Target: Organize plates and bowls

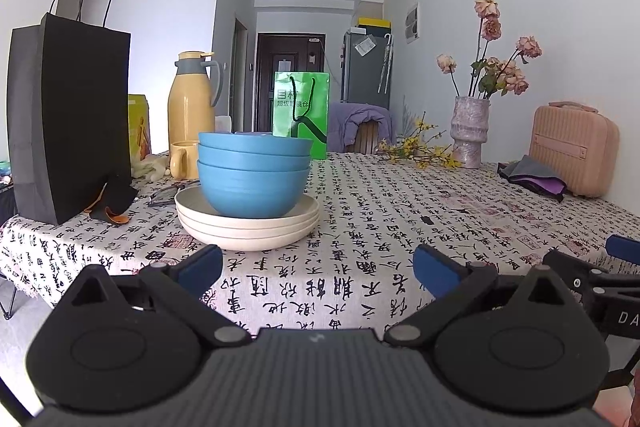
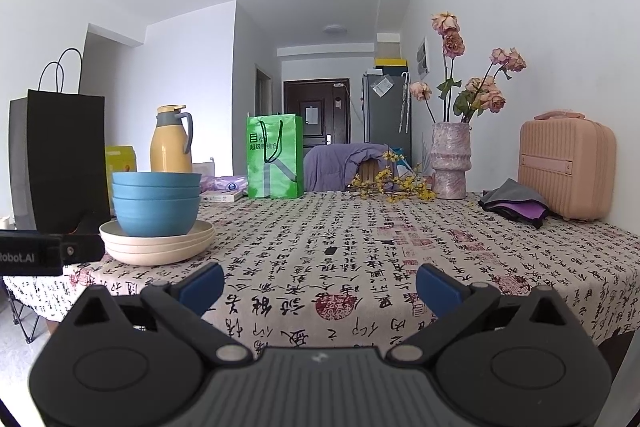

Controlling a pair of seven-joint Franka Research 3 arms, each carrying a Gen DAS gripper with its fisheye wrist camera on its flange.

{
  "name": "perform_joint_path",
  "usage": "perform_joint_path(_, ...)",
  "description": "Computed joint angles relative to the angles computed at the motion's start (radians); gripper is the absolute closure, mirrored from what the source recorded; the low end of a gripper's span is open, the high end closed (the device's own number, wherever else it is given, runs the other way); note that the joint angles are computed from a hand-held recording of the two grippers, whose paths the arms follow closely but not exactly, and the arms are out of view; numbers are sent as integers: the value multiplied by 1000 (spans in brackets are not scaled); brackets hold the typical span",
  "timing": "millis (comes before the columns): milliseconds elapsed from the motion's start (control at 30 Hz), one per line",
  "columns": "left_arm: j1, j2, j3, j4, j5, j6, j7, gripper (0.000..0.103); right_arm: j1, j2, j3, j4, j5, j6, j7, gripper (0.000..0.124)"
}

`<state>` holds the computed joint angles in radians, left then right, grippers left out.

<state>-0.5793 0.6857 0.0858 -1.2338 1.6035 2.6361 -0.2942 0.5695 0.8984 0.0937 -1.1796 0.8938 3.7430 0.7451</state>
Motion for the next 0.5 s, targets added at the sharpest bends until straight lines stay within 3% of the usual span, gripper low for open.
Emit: perform_joint_path(500,-1,3,2,5,-7,3,5,0,3,11,6,22,23,6,-29,21)
